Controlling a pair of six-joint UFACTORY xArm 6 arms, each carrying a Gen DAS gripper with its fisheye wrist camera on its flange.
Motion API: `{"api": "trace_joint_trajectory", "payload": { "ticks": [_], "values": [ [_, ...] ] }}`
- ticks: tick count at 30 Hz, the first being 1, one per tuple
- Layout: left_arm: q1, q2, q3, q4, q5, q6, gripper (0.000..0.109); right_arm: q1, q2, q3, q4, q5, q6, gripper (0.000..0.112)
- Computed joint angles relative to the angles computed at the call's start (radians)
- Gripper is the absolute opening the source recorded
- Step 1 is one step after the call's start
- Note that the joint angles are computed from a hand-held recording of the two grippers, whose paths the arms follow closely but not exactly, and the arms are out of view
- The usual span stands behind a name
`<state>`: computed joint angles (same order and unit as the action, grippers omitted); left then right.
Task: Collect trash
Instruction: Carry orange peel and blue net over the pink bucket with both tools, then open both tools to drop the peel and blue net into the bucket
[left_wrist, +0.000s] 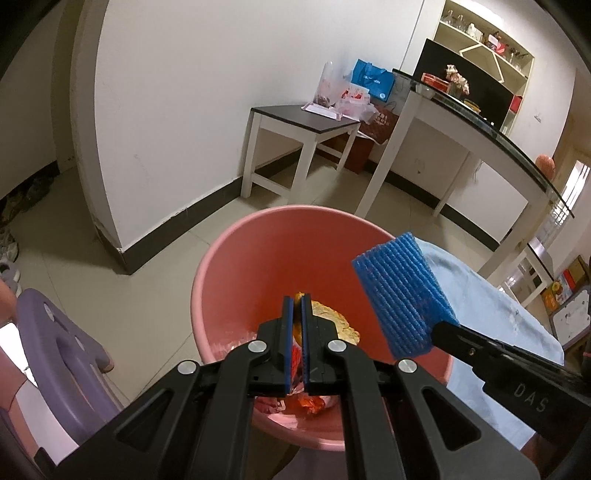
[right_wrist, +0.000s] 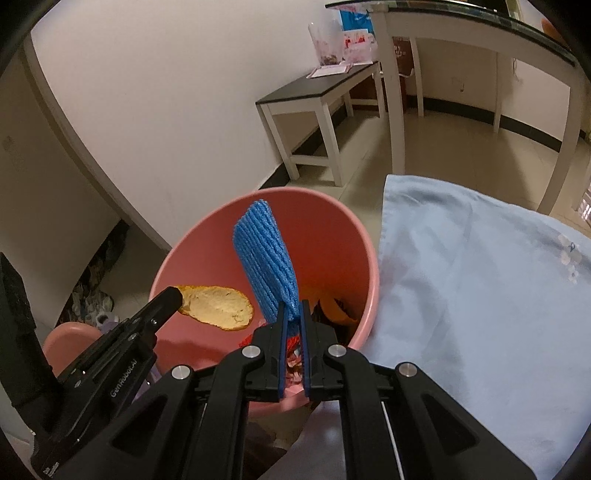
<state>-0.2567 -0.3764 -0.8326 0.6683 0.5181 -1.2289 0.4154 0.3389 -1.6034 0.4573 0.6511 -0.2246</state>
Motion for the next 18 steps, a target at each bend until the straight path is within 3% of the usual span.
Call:
{"api": "trace_joint_trajectory", "payload": {
  "ticks": [10, 13, 16, 18],
  "values": [
    [0.008, 0.024, -0.004, -0.045, 0.013, 0.042, 0.004, 0.006, 0.021, -0.016, -0.040, 0.001, 0.033, 0.006],
    [0.007, 0.025, -0.002, -0.055, 0.012, 0.051, 0.010, 0.007, 0.024, -0.021, -0.046, 0.008, 0.039, 0.009],
    [0.007, 0.020, 0.001, -0.056, 0.013, 0.045, 0.028, 0.006, 0.025, -0.022, -0.046, 0.007, 0.040, 0.030],
    [0.008, 0.015, 0.008, -0.053, 0.003, 0.040, 0.029, 0.006, 0.022, -0.017, -0.048, -0.002, 0.036, 0.037]
  ]
}}
